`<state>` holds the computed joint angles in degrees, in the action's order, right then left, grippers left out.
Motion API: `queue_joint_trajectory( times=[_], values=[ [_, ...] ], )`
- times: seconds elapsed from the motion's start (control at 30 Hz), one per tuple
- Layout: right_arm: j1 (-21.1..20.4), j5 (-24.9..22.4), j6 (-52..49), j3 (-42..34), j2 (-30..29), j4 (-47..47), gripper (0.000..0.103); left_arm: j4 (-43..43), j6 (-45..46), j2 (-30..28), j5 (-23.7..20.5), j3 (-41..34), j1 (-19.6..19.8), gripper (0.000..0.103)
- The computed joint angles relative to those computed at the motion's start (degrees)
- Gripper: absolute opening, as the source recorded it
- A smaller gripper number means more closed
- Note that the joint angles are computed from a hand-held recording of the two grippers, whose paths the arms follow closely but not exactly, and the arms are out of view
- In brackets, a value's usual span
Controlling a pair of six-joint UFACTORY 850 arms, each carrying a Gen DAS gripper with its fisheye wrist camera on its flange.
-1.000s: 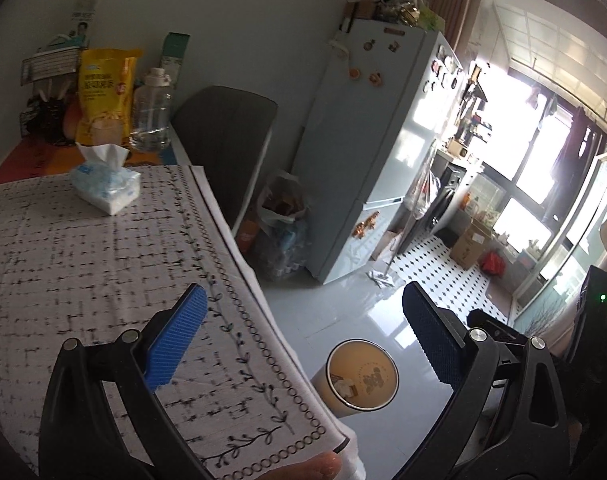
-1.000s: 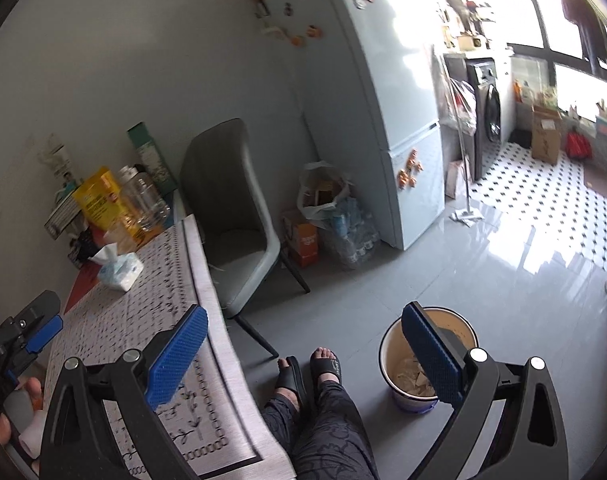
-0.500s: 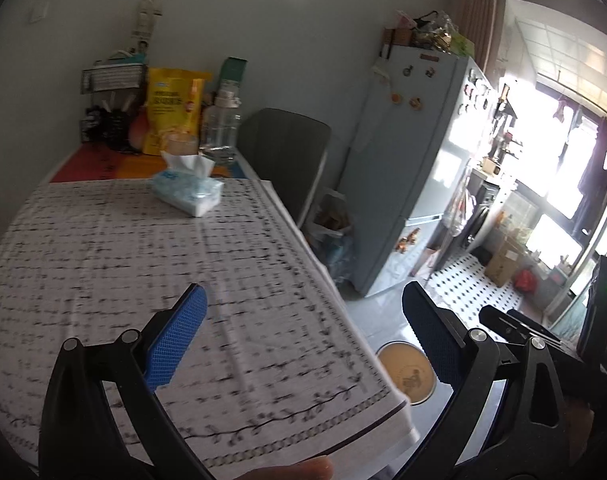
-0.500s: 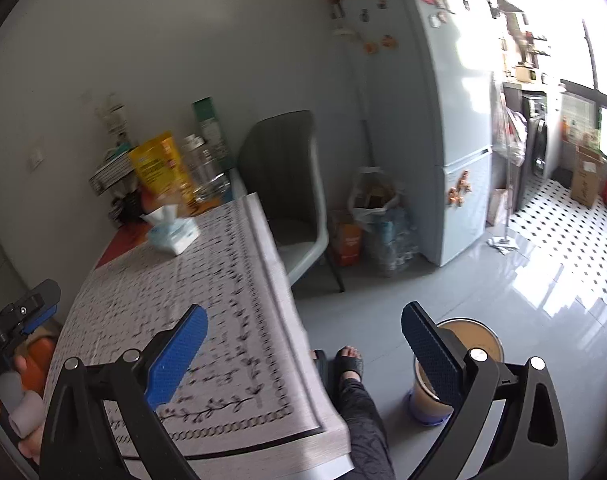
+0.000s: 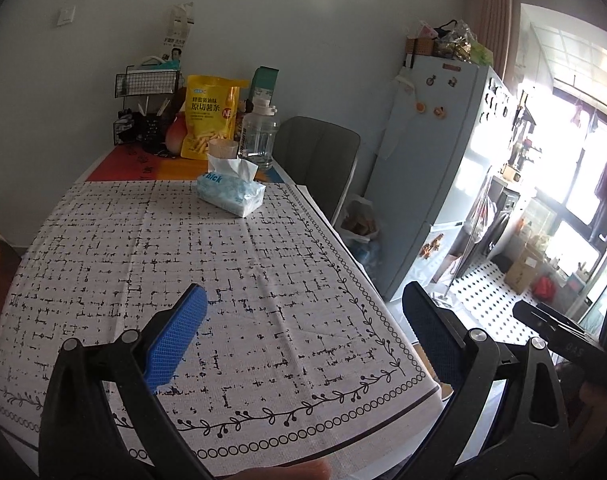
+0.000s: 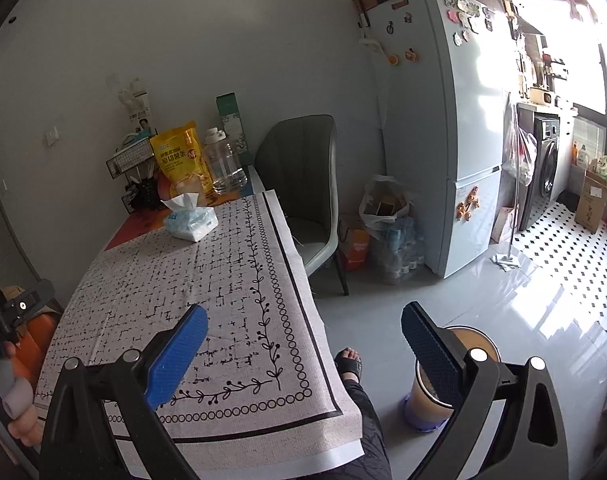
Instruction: Collect trash
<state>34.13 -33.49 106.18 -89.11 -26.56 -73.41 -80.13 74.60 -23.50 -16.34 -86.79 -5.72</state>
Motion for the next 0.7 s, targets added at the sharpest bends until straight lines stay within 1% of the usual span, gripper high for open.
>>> queue_joint_trajectory(
  times=[0.33, 0.7],
  values=[
    [-0.48, -0.05, 1.38, 1.06, 0.74, -1.01, 0.095, 0.40, 0.42, -0.30, -0.16, -0.37, -0.93, 0.097],
    [-1.21, 0.72, 1.06, 0.92, 0.15, 0.12, 0.095, 4.47, -3.56, -1.34, 0.04, -1.64, -1.22, 0.097]
  ],
)
